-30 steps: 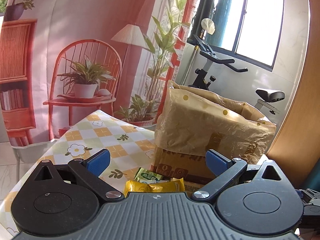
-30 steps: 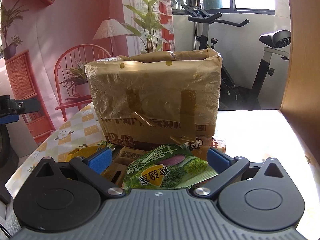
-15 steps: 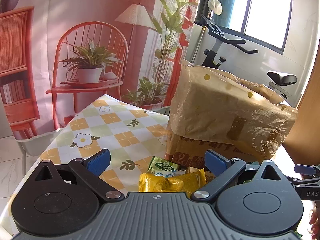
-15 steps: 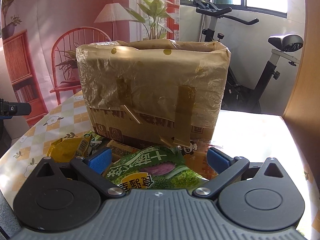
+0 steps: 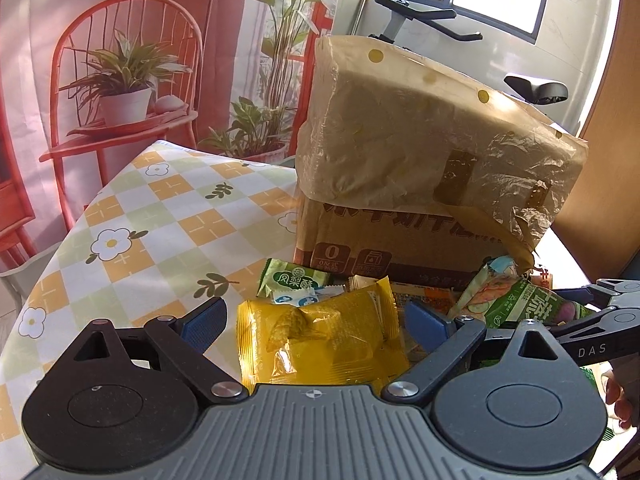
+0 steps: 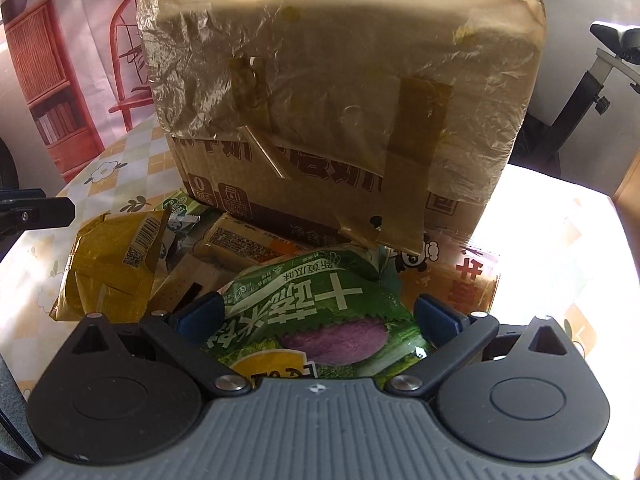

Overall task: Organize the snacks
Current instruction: 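Grasp the yellow snack bag with the left tool while the right grasps the green corn-chip bag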

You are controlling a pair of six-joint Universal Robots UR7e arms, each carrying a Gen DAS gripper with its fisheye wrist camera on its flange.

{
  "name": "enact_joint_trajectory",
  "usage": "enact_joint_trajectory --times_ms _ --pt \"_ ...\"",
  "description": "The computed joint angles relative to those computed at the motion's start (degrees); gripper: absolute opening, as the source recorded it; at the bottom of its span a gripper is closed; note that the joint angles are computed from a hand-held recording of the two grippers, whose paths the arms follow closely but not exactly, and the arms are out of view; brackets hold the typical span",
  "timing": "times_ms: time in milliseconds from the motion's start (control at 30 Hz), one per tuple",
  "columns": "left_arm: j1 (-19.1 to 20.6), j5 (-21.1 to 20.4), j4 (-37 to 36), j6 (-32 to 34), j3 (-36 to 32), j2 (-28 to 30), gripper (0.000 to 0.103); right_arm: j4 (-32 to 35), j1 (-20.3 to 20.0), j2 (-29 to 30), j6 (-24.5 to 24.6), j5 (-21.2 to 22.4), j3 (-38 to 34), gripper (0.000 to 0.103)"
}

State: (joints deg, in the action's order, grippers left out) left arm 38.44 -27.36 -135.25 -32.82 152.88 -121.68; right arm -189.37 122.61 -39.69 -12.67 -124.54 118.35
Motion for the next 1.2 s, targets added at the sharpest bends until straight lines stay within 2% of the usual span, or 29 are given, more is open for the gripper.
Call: enact_joint_trajectory --times_ms 200,367,600,833,967,1067,1200 --pt "2.66 -2.57 -0.66 1.03 -0.56 1.74 0.097 1.96 0.28 -0.46 1.78 -0.16 -0.39 0.103" --pt "4.16 -3.76 -2.67 2.49 -0.41 3.66 0.097 -1.58 1.74 -0.98 0.21 -0.34 1.06 0.103" --pt "5.29 -4.15 -4.2 2.21 0.01 6.41 0.097 -1.72 3.15 -0.29 -1.68 -1.96 1.37 0.103" --pt "5.37 -3.95 -4.72 2.03 0.27 5.89 0.097 -1.56 5.13 -0.23 -3.8 -2.93 0.24 0.103" --pt "5.77 -4.34 -5.72 1.91 0.51 6.4 0.097 2.43 5.72 1.62 -4.06 -6.36 -1.33 0.103" --pt "6.19 -4.74 -6.03 2.07 0.71 6.61 0.097 3.03 5.71 3.27 -4.25 -9.12 -1.9 0.103" --pt "7.63 -5.66 -10.1 4.21 0.99 8.34 0.097 2.68 5.19 5.04 -3.46 -11.79 -2.53 0.103"
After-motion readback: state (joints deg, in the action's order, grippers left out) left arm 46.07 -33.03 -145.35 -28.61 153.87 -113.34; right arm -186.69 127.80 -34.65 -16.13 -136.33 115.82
